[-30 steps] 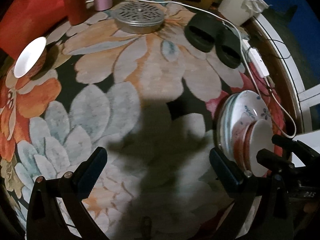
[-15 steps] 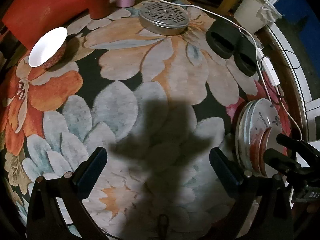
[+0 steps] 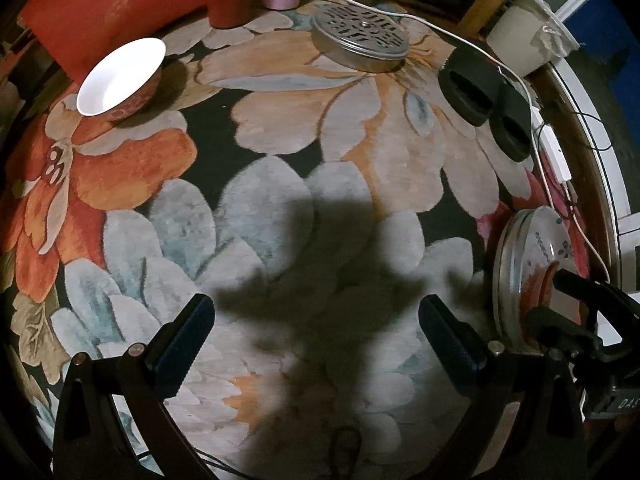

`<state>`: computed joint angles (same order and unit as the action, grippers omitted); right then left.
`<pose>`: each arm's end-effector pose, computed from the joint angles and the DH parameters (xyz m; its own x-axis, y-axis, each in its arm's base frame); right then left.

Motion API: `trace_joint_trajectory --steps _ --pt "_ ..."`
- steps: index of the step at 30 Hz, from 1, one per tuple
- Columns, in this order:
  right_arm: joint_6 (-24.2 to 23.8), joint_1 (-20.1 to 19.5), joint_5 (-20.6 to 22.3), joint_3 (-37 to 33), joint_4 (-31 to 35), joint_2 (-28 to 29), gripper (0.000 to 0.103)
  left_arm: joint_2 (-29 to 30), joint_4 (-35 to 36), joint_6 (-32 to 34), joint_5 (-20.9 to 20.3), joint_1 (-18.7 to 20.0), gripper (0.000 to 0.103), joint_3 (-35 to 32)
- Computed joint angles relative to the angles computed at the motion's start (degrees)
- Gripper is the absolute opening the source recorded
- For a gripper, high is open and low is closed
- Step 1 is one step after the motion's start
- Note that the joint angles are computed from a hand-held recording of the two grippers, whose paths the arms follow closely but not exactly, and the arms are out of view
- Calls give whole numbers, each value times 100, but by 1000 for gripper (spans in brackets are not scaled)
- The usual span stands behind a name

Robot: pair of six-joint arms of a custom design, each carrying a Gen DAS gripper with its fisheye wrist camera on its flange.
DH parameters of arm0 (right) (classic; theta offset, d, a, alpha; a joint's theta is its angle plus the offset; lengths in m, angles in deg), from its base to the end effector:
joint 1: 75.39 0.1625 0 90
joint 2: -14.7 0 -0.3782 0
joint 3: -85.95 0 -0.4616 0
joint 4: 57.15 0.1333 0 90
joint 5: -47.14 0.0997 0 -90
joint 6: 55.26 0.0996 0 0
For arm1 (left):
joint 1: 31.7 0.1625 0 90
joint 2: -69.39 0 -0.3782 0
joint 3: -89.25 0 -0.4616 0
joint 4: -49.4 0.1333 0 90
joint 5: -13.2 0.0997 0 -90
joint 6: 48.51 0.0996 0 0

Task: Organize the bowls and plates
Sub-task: 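Withdraw both grippers and move toward the last white bowl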

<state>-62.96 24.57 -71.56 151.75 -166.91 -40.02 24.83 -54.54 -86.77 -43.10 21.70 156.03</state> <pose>0.2196 -0.7566 0.3112 -0.8456 -0.2101 0.4907 -0.2869 0.9541 -0.0859 -0.3158 -0.7415 0.1569 -0.8524 -0.0521 -0.5203 0.0792 0.9707 -0.2269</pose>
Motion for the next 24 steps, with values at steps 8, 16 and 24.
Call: trace_joint_trajectory --steps 8,16,24 --pt "-21 38 21 -107 40 160 98 -175 -7 -95 81 70 102 179" --pt "-81 83 81 -299 107 407 98 -347 21 -208 201 157 102 318" --pt "-220 144 135 -437 123 614 98 -485 44 -342 319 253 102 407"
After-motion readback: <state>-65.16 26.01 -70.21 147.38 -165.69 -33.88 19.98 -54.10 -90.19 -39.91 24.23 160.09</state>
